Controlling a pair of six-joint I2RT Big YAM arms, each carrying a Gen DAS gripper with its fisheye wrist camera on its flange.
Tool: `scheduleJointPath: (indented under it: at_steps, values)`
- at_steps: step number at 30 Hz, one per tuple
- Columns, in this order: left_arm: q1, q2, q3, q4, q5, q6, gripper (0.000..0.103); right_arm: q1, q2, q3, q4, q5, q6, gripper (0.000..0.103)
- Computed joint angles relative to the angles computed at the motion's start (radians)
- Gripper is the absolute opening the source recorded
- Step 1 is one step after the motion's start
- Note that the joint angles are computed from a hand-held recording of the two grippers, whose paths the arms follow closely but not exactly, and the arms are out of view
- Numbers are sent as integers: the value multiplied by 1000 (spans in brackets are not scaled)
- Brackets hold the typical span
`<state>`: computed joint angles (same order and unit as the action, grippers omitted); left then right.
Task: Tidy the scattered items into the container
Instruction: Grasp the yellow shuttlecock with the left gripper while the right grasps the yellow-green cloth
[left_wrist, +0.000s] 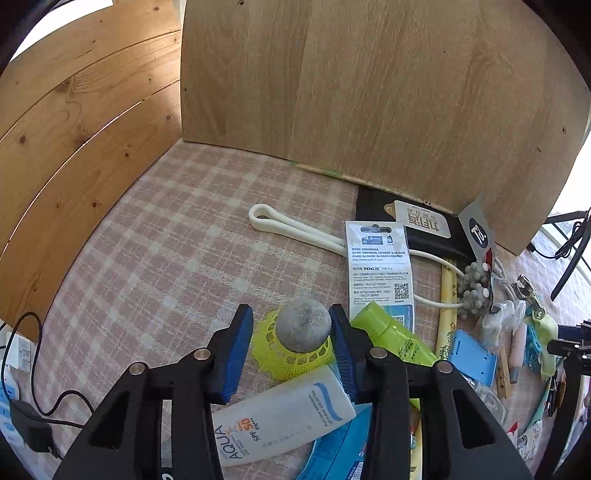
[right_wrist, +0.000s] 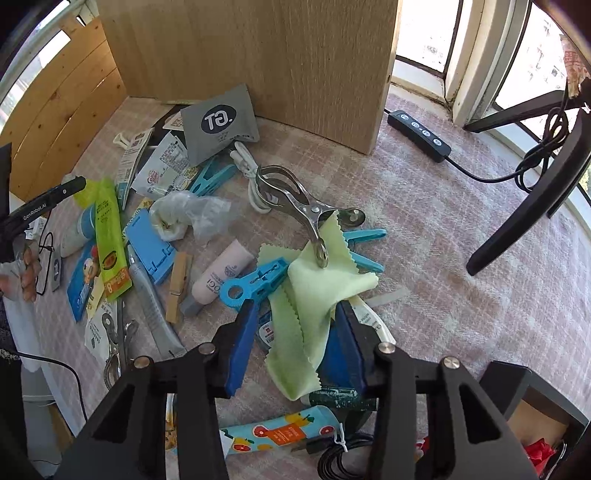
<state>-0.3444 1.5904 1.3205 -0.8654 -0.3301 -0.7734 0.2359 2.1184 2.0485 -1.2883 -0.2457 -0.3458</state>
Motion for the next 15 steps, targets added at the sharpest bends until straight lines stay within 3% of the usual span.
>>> scheduleJointPath:
  at_steps: [1,2,4,6,15]
  values:
    - [2,0,-2,6,6,0,33,0,6,7,-7,-1,3,36]
    - [3,-1,-4,12,8,2,26,-1,13,14,-15,-4,6,28]
    - [1,2,1,12,1,8,26,-5,20,22,-26,-21,17,12]
    - [-1,4,3,12,-2,15,26,-13,22,26,-34,-44,31,5]
    - [-10,-50,-11,10,-27,11,25,-55,-88,-61,27,-137,56,2]
